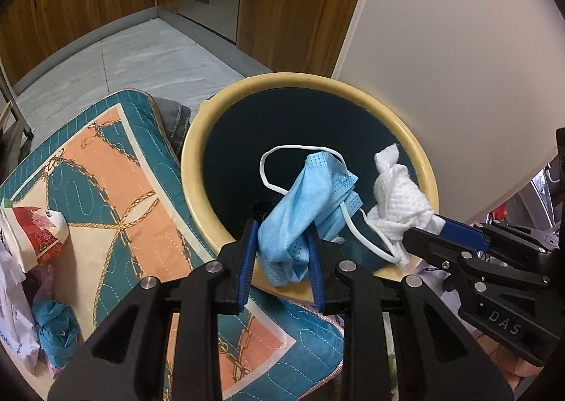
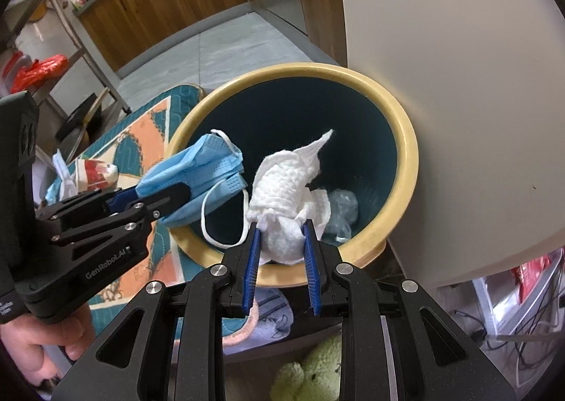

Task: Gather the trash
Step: 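Carry the mask and tissue over the bin and open both tools to drop them, then move both open tools back over the remaining trash on the cushion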

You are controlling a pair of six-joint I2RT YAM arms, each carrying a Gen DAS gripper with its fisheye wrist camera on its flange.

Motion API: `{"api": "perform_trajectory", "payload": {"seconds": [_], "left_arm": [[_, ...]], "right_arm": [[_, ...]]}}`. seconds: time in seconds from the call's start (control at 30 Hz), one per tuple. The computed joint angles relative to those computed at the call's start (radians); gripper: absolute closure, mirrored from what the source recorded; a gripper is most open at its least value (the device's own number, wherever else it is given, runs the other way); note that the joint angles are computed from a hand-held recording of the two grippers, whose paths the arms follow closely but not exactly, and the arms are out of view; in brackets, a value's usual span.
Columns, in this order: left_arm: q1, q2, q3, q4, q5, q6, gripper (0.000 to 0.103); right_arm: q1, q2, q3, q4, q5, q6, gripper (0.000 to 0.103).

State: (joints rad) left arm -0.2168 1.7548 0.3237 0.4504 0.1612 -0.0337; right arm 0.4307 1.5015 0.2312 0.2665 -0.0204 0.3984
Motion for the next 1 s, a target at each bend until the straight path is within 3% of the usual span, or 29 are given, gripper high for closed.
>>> {"api": "perform_trajectory", "payload": {"seconds": [0.13,0.17,0.23,0.43,0.6,0.67,0.87,1.0], "left_arm": [[0.004,-0.01,-0.001,-0.007,0.011,0.001,0.068],[0.009,-0.015,-0.002,-0.01,0.017,-0.001,0.059],[0.016,-0.027,-0.012,-0.001,0.028,-0.004,0.051],[0.051,-0.052,-0.021,-0.011,0.065,0.0,0.047],[0.084,-0.103,-0.042,-0.03,0.078,0.019,0.047],[0.101,-0.139,-0.054,-0.044,0.08,0.032,0.041],[0.157,-0.257,-0.098,-0.078,0.078,0.069,0.026],[0.209,-0.33,-0.116,-0.12,0.085,0.105,0.023]], "right_arm": [[-0.005,0.006,0.001,-0.002,0.009,-0.001,0.073],[-0.005,0.012,0.0,0.005,0.01,0.001,0.073],[-0.01,0.015,-0.001,0.01,0.01,0.004,0.071],[-0.003,0.013,-0.004,0.016,0.022,0.015,0.06],[0.005,-0.007,-0.007,0.016,0.034,0.03,0.06],[0.009,-0.019,-0.009,0.015,0.036,0.034,0.06],[0.042,-0.057,-0.009,0.005,0.073,0.056,0.044],[0.06,-0.072,-0.004,-0.003,0.09,0.07,0.039]]}}
